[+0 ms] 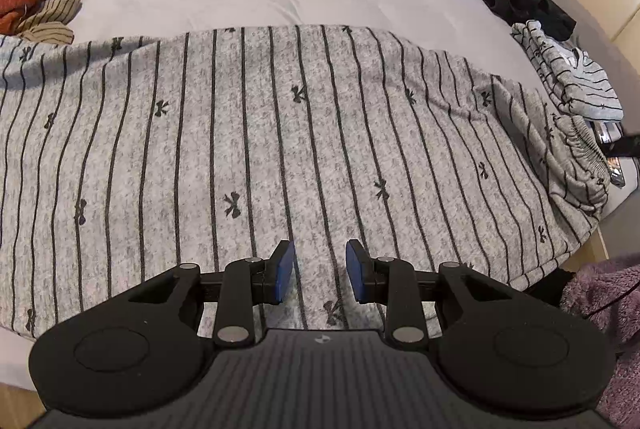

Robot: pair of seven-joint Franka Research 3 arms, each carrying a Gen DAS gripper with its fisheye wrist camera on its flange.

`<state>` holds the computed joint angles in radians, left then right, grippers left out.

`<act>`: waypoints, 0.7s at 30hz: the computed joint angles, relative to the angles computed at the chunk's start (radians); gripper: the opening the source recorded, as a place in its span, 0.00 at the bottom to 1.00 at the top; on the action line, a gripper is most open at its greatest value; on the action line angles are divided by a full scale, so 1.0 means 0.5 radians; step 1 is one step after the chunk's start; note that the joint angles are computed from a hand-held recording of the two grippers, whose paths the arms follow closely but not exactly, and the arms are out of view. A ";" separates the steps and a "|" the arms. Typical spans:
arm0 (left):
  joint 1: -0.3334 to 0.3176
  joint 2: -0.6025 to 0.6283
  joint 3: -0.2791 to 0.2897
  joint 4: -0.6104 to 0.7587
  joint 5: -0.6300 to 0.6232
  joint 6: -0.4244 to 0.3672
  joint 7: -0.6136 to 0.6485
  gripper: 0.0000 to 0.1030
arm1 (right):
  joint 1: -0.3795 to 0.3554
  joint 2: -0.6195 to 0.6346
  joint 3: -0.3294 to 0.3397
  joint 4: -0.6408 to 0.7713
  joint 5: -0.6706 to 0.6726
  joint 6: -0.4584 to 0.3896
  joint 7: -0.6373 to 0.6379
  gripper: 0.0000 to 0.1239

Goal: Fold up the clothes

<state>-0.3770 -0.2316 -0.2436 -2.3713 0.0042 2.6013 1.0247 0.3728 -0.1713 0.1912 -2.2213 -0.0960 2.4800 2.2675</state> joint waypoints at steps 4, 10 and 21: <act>-0.007 0.004 -0.002 0.002 0.000 0.002 0.013 0.26 | 0.034 0.073 -0.030 0.061 0.127 0.058 -0.194 0.28; -0.001 -0.010 -0.006 -0.003 0.019 0.017 -0.017 0.26 | 0.086 0.263 -0.064 0.184 0.358 0.144 -0.509 0.28; 0.006 -0.005 0.005 -0.008 0.018 -0.005 -0.021 0.26 | 0.076 0.306 -0.119 0.245 -0.337 -0.013 0.152 0.05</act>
<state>-0.3740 -0.2341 -0.2413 -2.3754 0.0134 2.5986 1.0142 0.4107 -0.0184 0.1318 -2.0988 -0.2643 2.4735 2.3437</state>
